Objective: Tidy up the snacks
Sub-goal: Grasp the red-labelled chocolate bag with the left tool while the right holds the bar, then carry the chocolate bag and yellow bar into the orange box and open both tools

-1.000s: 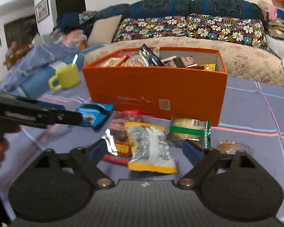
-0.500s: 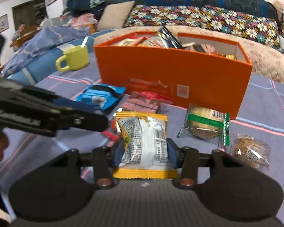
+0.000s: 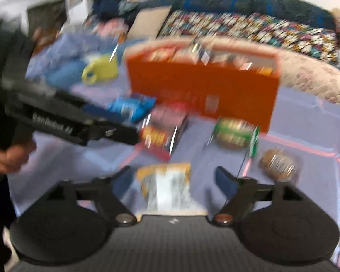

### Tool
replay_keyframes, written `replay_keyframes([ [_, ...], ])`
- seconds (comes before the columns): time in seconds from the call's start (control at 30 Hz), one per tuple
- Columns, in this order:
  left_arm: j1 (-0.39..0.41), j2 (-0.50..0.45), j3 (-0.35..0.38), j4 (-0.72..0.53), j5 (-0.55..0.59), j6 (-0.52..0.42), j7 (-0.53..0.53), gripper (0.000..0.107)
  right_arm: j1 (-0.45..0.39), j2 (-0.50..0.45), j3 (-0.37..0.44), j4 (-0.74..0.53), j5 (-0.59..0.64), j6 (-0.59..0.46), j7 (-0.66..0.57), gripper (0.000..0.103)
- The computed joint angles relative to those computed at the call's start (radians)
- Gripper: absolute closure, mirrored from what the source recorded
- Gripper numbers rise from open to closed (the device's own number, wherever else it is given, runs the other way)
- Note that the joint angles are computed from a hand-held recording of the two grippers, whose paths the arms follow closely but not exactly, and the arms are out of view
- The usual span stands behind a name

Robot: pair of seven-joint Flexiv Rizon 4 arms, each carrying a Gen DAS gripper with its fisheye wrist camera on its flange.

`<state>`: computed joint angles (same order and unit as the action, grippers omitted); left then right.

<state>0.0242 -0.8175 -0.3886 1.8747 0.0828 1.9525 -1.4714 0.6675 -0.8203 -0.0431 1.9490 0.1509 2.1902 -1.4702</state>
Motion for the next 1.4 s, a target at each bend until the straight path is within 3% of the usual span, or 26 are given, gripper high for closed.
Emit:
replay_keyframes([
  [0.07,-0.018,0.005,0.034,-0.012,-0.046,-0.002,-0.025,0.063,0.009,-0.01,-0.012,-0.05,0.02,-0.029,0.022,0.009],
  [0.17,0.094,-0.038,-0.105,-0.063,-0.012,-0.087,-0.024,0.067,-0.011,-0.045,0.007,-0.143,-0.019,-0.118,0.083,0.009],
  [0.27,0.115,-0.072,-0.162,-0.138,-0.022,-0.191,0.044,0.071,0.001,-0.091,-0.007,-0.22,-0.062,-0.184,0.131,0.009],
  [0.33,0.081,-0.084,-0.145,-0.203,-0.059,-0.283,0.094,0.074,0.022,-0.113,-0.031,-0.253,-0.08,-0.215,0.156,0.01],
  [0.43,-0.008,-0.095,-0.046,-0.286,-0.118,-0.394,0.125,0.085,0.058,-0.142,-0.082,-0.288,-0.092,-0.252,0.188,0.017],
  [0.5,-0.004,-0.117,-0.056,-0.31,-0.14,-0.439,0.16,0.09,0.065,-0.161,-0.1,-0.306,-0.109,-0.26,0.204,0.022],
  [0.57,0.064,-0.146,-0.16,-0.277,-0.21,-0.423,0.241,0.107,0.095,-0.169,-0.143,-0.307,-0.109,-0.262,0.208,0.026],
  [0.7,0.101,-0.131,-0.197,-0.21,-0.23,-0.371,0.249,0.107,0.058,-0.137,-0.103,-0.259,-0.115,-0.212,0.225,0.048],
  [0.77,0.129,-0.127,-0.241,-0.158,-0.254,-0.335,0.257,0.107,0.055,-0.115,-0.099,-0.22,-0.118,-0.196,0.211,0.053],
  [0.87,0.119,-0.113,-0.241,-0.116,-0.264,-0.297,0.241,0.107,0.037,-0.094,-0.071,-0.172,-0.123,-0.177,0.197,0.053],
  [1.0,0.079,-0.093,-0.199,-0.088,-0.27,-0.266,0.196,0.107,-0.008,-0.079,-0.022,-0.143,-0.134,-0.186,0.217,0.038],
  [1.1,0.041,-0.08,-0.154,-0.104,-0.265,-0.269,0.171,0.098,-0.037,-0.072,0.009,-0.13,-0.157,-0.169,0.222,0.028],
  [1.17,0.038,-0.093,-0.155,-0.134,-0.261,-0.291,0.178,0.086,-0.018,-0.075,-0.009,-0.133,-0.155,-0.174,0.215,0.019],
  [1.2,0.03,-0.099,-0.146,-0.152,-0.264,-0.311,0.184,0.083,-0.008,-0.08,-0.019,-0.141,-0.156,-0.184,0.212,0.019],
  [1.23,0.03,-0.113,-0.153,-0.159,-0.261,-0.295,0.192,0.086,-0.002,-0.088,-0.027,-0.151,-0.156,-0.187,0.209,0.018],
  [1.27,0.033,-0.123,-0.161,-0.164,-0.256,-0.285,0.199,0.099,0.011,-0.097,-0.041,-0.161,-0.153,-0.184,0.204,0.02],
  [1.3,0.061,-0.142,-0.198,-0.169,-0.234,-0.29,0.207,0.102,0.027,-0.105,-0.058,-0.174,-0.154,-0.188,0.193,0.025],
  [1.4,0.052,-0.129,-0.185,-0.154,-0.252,-0.273,0.2,0.107,0.086,-0.113,-0.117,-0.188,-0.122,-0.205,0.173,0.032],
])
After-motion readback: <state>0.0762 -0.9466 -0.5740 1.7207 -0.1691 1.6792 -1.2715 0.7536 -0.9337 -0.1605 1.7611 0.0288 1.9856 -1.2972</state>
